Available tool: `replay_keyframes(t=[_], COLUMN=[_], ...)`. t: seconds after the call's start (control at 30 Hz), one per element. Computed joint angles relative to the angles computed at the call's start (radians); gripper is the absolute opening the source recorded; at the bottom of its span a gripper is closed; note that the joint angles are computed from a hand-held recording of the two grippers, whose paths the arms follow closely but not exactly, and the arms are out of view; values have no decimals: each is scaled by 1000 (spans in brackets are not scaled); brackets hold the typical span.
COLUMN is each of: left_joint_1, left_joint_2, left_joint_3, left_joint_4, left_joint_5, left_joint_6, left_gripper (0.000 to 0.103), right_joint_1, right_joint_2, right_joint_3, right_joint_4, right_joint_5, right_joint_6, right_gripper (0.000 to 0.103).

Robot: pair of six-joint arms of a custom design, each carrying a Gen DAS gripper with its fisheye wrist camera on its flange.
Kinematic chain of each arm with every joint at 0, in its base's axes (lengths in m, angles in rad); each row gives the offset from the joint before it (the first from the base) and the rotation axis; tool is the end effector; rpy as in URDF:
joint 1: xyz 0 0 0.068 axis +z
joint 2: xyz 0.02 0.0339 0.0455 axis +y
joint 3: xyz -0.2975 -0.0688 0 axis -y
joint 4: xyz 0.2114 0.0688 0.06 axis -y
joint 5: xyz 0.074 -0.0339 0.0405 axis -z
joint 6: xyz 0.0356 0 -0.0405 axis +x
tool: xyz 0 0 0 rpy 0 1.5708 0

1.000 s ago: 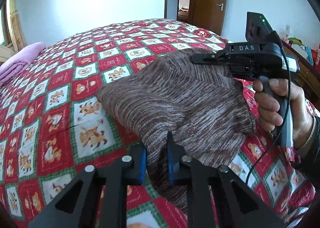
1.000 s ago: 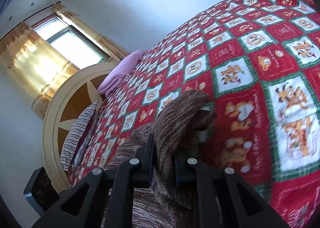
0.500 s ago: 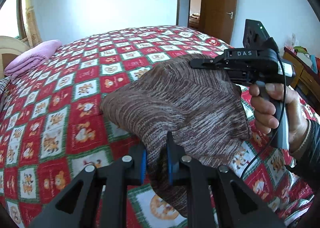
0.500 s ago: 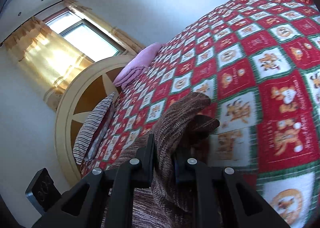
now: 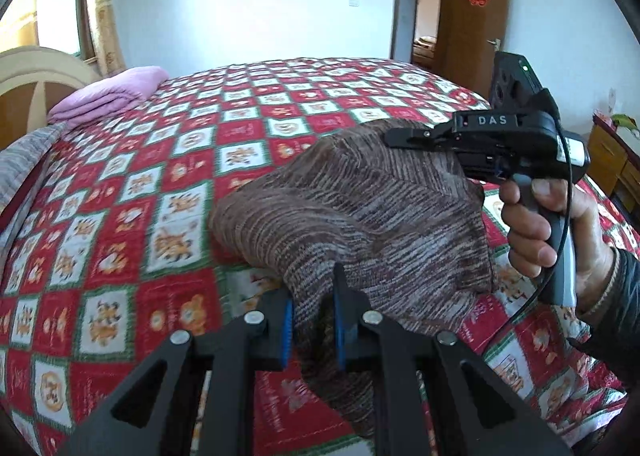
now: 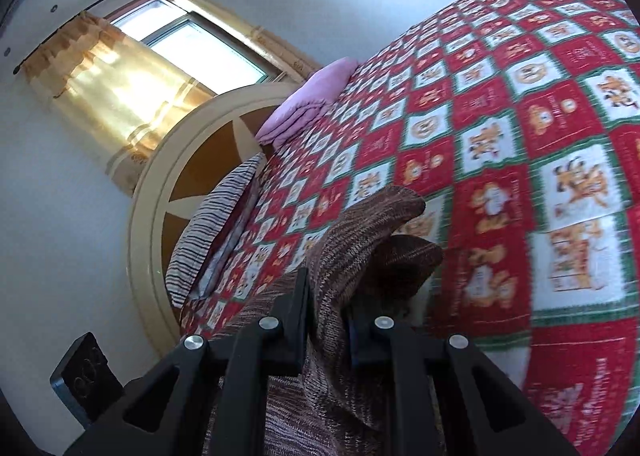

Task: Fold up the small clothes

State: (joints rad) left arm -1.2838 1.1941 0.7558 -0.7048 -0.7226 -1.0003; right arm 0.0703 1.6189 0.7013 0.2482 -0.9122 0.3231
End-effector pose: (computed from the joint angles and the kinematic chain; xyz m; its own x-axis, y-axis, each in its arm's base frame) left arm 0.0705 -0.1556 0.2631 -0.6792 0.0712 -0.7305 0.1298 0.9912 -0.0241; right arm 0.2829 0.0481 0.2198 -0.7970 0.1387 -0.5878 -0.4309 0.5514 0.7143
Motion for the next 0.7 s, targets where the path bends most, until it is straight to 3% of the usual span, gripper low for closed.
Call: replay_keyframes(t=[0.37, 0.7], left_joint_1=[-140, -358], left_joint_2=[-97, -92], left_joint_3=[-34, -7], left_joint_4=[-229, -561], left_joint_5=[-86, -142], left_joint_6=[-263, -668], left_gripper=[16, 16], right_joint_1=[149, 293], right_joint_2=[21, 51], right_joint_3=[-8, 27], right_joint_4=[92, 143], right_joint_5=[49, 99], right_joint_6=[85, 145], right_gripper=[15, 15])
